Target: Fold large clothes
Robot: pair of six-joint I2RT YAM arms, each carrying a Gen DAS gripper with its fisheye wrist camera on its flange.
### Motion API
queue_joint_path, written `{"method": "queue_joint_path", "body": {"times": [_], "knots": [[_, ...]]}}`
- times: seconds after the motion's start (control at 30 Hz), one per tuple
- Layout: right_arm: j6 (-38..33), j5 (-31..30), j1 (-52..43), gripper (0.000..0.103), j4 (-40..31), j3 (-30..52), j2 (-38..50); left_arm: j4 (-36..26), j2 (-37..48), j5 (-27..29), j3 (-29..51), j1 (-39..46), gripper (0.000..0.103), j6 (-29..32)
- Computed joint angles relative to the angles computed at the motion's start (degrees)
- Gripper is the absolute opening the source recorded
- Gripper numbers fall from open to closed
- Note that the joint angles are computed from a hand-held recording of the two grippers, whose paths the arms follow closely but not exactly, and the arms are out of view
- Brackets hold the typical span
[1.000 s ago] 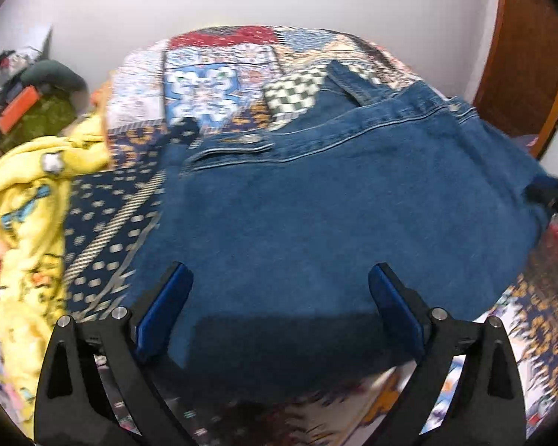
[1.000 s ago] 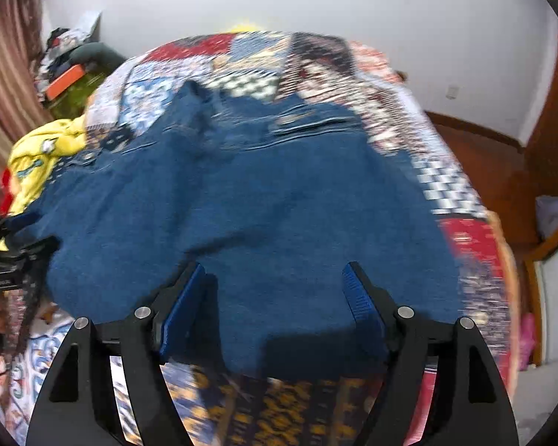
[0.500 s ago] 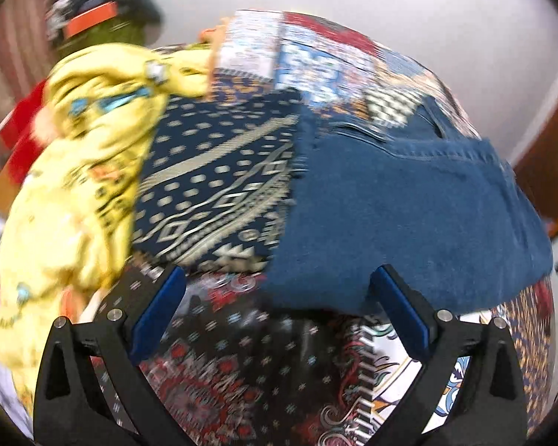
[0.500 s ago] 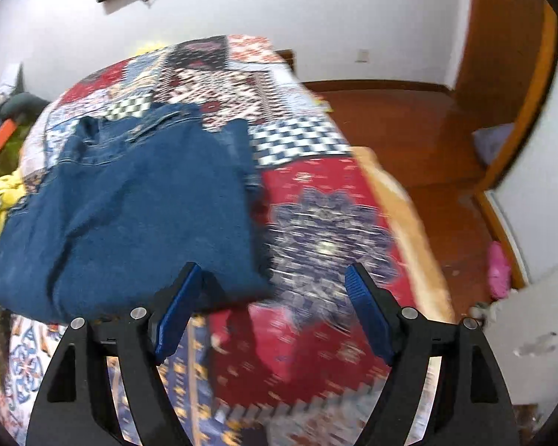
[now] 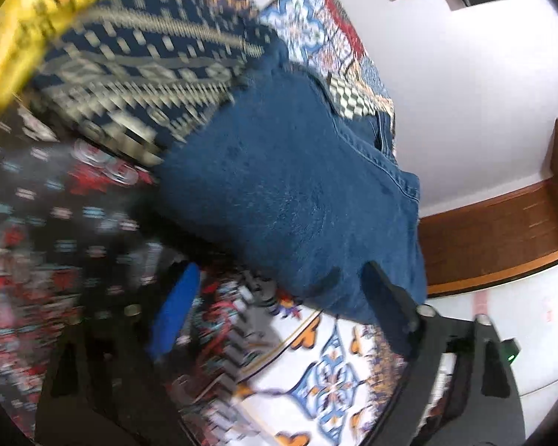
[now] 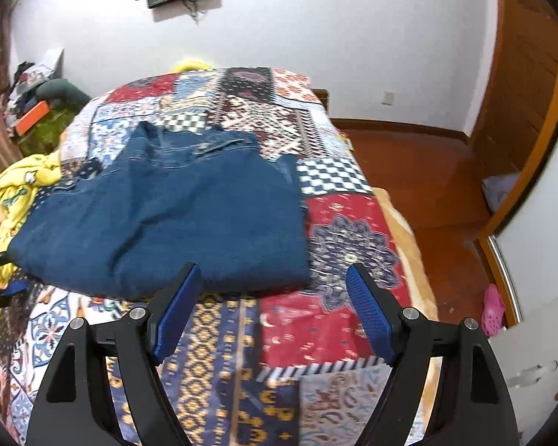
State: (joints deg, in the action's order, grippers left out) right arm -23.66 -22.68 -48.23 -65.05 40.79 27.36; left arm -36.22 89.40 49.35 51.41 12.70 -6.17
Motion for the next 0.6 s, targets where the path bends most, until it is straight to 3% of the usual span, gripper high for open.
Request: {"method": "queue_joint_path", "body": {"times": [0.13,0.3,0.4,0.47,0.6], "knots": [[11.44,9.65,17.08,0.078,2.66,-1.95,-1.96,7.28,4.18,0.61,1.09,-3.54,0.072,-7.82],[21.64,20.00,33.58,0.078,4.91,-4.09,-1.53,12.44,6.06,-4.13,3.31,-7.10,0.062,-13.62],[26.00,23.70,40.02,0.078,5.02,-4.34,-0.63,11.56,2.90,-9.88,3.28,-9.15,0.046,-12.63],[28.52,25.33,43.53,0.078,4.75,-3.81,0.09,11.51,-1.89,-14.01,2.13,-10.86,0.029,-11.39],[35.10,29.90,52.57,0.078,3.31,-1.58,0.82,8.90,-10.02,-15.35,3.81,-11.62,0.020,-9.11]]}}
